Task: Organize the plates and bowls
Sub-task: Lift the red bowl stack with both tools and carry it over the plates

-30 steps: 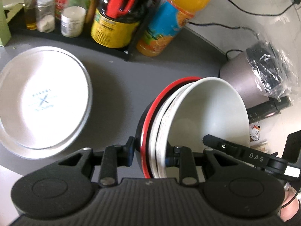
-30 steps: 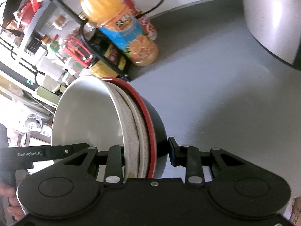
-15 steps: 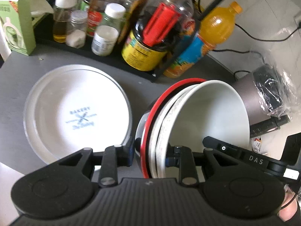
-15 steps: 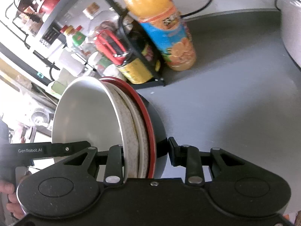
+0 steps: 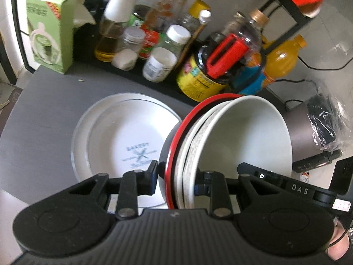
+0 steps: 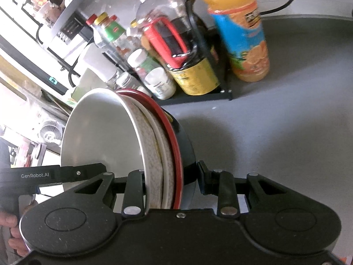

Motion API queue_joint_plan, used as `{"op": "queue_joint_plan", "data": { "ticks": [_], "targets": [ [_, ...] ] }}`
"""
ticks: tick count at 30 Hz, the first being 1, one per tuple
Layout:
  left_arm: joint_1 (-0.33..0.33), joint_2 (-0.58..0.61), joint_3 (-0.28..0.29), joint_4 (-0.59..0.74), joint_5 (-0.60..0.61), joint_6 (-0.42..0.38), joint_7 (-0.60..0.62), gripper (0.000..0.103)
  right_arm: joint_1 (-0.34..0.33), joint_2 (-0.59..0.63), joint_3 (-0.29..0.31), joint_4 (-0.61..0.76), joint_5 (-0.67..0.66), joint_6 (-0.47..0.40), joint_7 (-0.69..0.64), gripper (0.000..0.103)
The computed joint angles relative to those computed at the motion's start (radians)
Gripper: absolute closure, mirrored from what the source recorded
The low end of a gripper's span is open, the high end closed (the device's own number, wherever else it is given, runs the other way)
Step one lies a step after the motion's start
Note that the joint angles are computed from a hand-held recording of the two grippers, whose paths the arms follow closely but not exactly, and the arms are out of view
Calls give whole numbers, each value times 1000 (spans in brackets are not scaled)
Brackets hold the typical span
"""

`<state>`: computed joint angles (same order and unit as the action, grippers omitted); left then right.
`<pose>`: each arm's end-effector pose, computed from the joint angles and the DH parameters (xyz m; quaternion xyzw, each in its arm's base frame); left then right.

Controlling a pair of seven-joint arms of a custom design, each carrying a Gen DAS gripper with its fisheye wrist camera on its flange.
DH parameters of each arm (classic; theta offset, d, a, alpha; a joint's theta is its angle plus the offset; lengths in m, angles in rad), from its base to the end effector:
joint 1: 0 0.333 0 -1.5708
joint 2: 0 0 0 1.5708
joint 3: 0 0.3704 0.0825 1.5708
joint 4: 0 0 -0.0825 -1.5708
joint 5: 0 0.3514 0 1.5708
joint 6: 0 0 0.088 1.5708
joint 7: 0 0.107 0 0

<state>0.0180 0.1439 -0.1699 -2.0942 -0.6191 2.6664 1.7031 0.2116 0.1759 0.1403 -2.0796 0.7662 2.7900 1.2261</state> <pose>0.5792 -0.0671 0.4708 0.7471 -0.5996 0.2869 0.0059 0.5685 0.1701 0.4679 -0.6770 0.6566 -0.0090 0.3323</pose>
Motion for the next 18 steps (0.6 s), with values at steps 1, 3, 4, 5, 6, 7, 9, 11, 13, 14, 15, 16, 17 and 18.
{"op": "queue_joint_plan", "data": {
  "ticks": [1,3,4,5,6,7,9,11,13,14,15,16,17,18],
  "targets": [
    [7,0,2,-2,-8,-4,12,76,8,9,-1,9,-14,2,18,73],
    [22,3,7,-3,-25,-13,41,76,19,28,1,25,-37,7,50,73],
    [29,8,9,-1,-32,-17,53,76,25,35,3,32,-51,9,69,73],
    [36,13,12,3,-38,-22,65,76,31,44,4,39,-68,13,89,73],
    [42,17,14,5,-42,-26,73,76,37,52,5,46,-86,16,110,73],
    [49,20,16,6,-46,-29,82,76,43,61,5,55,-106,17,132,73],
    [63,29,19,13,-59,-35,102,76,48,77,9,70,-140,17,168,73],
    [74,38,20,19,-68,-41,115,76,48,94,17,86,-158,16,192,73],
    [85,46,21,26,-74,-48,130,76,48,109,25,99,-173,16,213,73],
    [88,51,22,31,-72,-53,132,76,50,116,26,105,-183,16,226,73],
    [92,58,23,37,-69,-57,134,76,52,122,26,110,-196,16,240,73],
    [95,64,23,41,-68,-60,137,76,54,127,25,115,-210,15,254,73],
    [99,72,23,47,-66,-63,137,76,56,132,25,119,-223,14,266,73],
    [102,77,22,52,-65,-67,138,76,58,137,24,123,-237,13,279,73]
  ]
}}
